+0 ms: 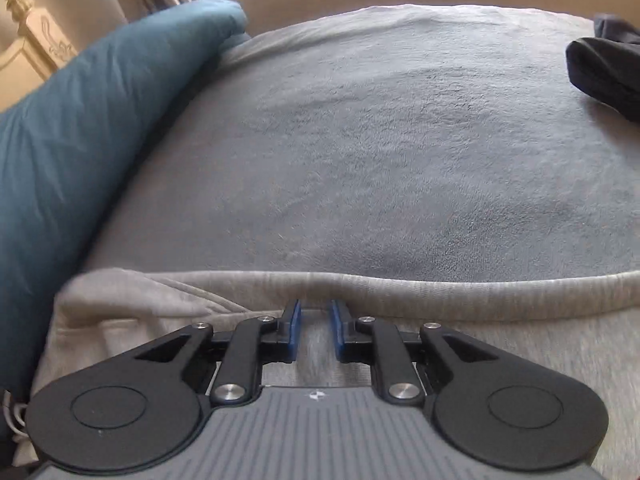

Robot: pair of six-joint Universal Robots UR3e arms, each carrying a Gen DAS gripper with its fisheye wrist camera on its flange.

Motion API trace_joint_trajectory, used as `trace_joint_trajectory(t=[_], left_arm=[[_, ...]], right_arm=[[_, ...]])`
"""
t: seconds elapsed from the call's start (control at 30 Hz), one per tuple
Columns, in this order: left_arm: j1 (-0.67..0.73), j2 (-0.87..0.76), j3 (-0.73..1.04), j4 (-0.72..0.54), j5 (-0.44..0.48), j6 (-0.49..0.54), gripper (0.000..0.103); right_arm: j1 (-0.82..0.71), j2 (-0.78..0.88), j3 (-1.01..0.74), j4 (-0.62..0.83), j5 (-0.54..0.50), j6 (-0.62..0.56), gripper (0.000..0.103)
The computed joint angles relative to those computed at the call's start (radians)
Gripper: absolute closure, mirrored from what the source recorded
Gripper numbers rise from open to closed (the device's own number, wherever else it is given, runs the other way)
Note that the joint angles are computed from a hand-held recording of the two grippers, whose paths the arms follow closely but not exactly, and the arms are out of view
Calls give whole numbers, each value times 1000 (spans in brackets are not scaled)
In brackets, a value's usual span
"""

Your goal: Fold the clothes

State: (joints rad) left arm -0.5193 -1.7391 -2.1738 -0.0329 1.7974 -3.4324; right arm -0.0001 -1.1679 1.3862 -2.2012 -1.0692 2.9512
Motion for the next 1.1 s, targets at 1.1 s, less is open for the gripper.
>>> trace_joint_trajectory(t=[1.1], left_arm=[[3,10,2,20,194,-69,58]], right_arm=[[-295,-285,94,565,308,-398,80]])
